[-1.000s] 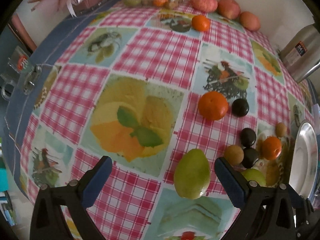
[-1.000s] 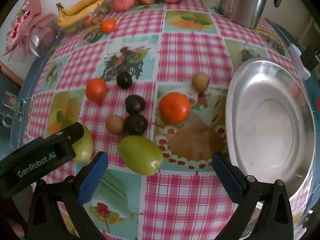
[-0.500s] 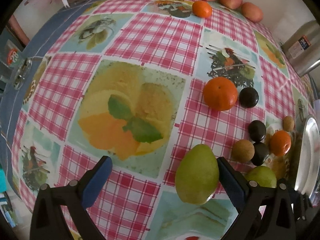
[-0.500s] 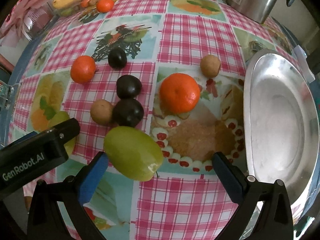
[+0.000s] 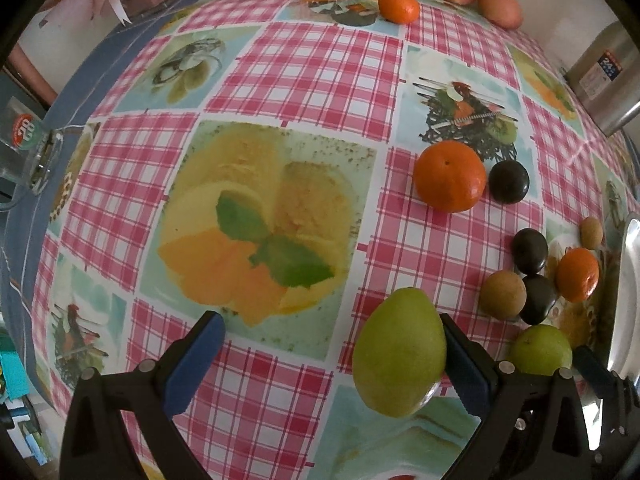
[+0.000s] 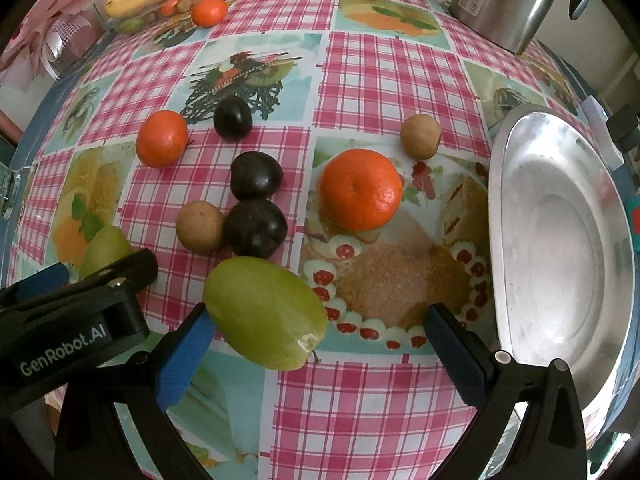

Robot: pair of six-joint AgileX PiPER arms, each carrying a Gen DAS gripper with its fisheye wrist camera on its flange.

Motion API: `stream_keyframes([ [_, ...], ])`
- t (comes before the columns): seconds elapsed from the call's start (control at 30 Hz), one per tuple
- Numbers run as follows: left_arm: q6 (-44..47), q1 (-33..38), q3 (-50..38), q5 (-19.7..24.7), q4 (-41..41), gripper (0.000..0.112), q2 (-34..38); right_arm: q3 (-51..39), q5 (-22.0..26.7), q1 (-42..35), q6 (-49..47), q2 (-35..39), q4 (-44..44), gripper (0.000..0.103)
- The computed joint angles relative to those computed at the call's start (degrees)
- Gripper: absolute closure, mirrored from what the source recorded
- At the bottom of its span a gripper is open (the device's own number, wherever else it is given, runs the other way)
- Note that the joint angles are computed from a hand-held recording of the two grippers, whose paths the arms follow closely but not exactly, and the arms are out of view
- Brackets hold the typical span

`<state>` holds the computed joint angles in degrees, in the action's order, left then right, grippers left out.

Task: Organize fruits
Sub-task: 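Grasp the green pear with the left tool while the right tool grasps the green apple, then carry the green pear with the left tool while the right tool carries the apple to the steel plate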

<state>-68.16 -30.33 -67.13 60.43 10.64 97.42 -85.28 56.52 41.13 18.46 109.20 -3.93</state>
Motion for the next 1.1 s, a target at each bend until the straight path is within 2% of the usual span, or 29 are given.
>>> stream_keyframes([
  [0.17,0.9,0.1,-0.4,1.4,-0.7,0.009,-1.1,1.4,-1.3,0.0,0.8,-1.0,-0.5,0.000],
  [0.33,1.5,0.5,-0.5,1.5,-1.6,0.010,-1.6,-0.1,0.7,-0.4,-0.2,-0.4,0.2,0.000],
  [0.4,1.0,0.3,-0.5,1.8,-1.8,0.013,-2.0,-0.1,0.5,-0.2,-0.1,-0.8,-0.1,0.005],
  [0.47,1.1,0.1,-0.5,1.8,-1.8,0.019,-2.7,-0.2,-0.2,0.0,-1.1,-1.5,0.2,0.023],
  [0.63,2.6,0.4,-0.7,0.8,-2.9,0.043,-4.4,-1.1,-0.4,0.5,-4.2,-2.0,2.3,0.056],
  [0.7,3.6,0.6,-0.3,-0.9,-4.2,0.066,-5.5,-1.7,0.2,0.7,-3.8,-1.8,2.4,0.056],
  [0.73,4.7,1.1,0.4,-2.6,-5.7,0.070,-6.2,-1.8,0.2,0.6,-4.0,-1.7,2.6,0.056],
  [0.87,4.1,1.2,-0.4,-2.0,-6.0,0.071,-6.4,-2.2,0.8,-1.1,-5.9,-1.7,6.8,0.057],
  [0.97,3.6,2.0,1.2,-4.1,-7.8,0.071,-8.1,-1.7,0.7,-3.2,-7.8,-2.4,10.2,0.057],
  [1.1,2.1,1.6,0.5,-2.4,-5.5,0.071,-10.2,-1.8,0.1,-4.1,-7.0,-4.0,10.6,0.057],
])
